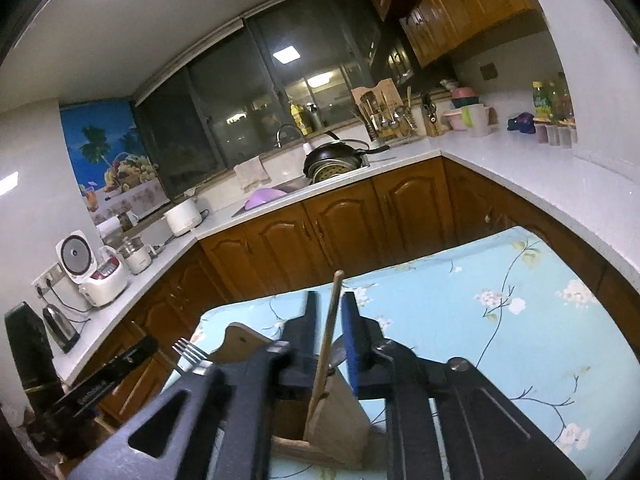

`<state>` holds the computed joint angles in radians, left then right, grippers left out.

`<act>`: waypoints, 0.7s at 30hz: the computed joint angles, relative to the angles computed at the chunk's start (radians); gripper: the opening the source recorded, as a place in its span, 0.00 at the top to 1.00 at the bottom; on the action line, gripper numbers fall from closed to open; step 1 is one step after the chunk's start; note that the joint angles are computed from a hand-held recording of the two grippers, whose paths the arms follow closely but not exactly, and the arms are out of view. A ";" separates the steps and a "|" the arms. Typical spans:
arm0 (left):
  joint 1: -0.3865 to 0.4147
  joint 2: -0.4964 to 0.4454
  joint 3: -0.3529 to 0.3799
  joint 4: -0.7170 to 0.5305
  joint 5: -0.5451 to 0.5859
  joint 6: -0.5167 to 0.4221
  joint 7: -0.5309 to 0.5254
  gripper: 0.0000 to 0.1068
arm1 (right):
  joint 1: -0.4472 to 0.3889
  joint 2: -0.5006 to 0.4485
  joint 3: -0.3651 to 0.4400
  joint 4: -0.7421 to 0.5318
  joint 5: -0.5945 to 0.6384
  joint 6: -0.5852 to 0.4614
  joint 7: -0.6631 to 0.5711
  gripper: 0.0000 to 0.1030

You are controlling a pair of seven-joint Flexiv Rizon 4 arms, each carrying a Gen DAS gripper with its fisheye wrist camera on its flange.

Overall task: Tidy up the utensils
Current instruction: 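Lift both chopsticks and lower them into the wooden holder with both tools, then open both tools and move them back over the remaining utensils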

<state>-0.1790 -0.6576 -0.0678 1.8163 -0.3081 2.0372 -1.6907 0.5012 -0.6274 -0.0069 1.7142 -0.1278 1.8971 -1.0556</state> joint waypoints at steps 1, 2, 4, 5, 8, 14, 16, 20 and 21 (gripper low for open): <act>-0.002 0.012 0.000 0.015 0.000 0.002 -0.003 0.83 | -0.006 0.001 0.007 -0.001 -0.001 0.003 0.002 0.51; -0.001 0.020 -0.001 0.025 0.001 0.006 -0.008 0.74 | -0.025 0.002 0.030 0.006 -0.006 0.019 0.003 0.37; -0.028 0.038 0.024 0.054 -0.019 0.032 -0.008 0.65 | -0.039 0.014 0.046 0.024 -0.006 0.047 0.002 0.35; -0.032 0.047 0.026 0.066 -0.022 0.040 -0.008 0.58 | -0.035 0.025 0.040 0.038 0.000 0.053 -0.001 0.35; -0.041 0.077 0.027 0.123 -0.036 0.072 -0.023 0.45 | -0.058 0.050 0.065 0.076 -0.001 0.076 0.000 0.28; -0.086 0.147 0.042 0.267 -0.071 0.145 -0.047 0.30 | -0.084 0.118 0.093 0.198 0.023 0.154 -0.004 0.15; -0.109 0.170 0.044 0.311 -0.091 0.153 -0.039 0.30 | -0.094 0.143 0.104 0.244 0.028 0.174 -0.006 0.15; -0.116 0.214 0.025 0.384 -0.083 0.158 -0.057 0.29 | -0.106 0.192 0.114 0.332 0.036 0.195 -0.020 0.15; -0.118 0.224 0.021 0.404 -0.079 0.159 -0.065 0.29 | -0.095 0.208 0.105 0.363 0.050 0.201 -0.037 0.15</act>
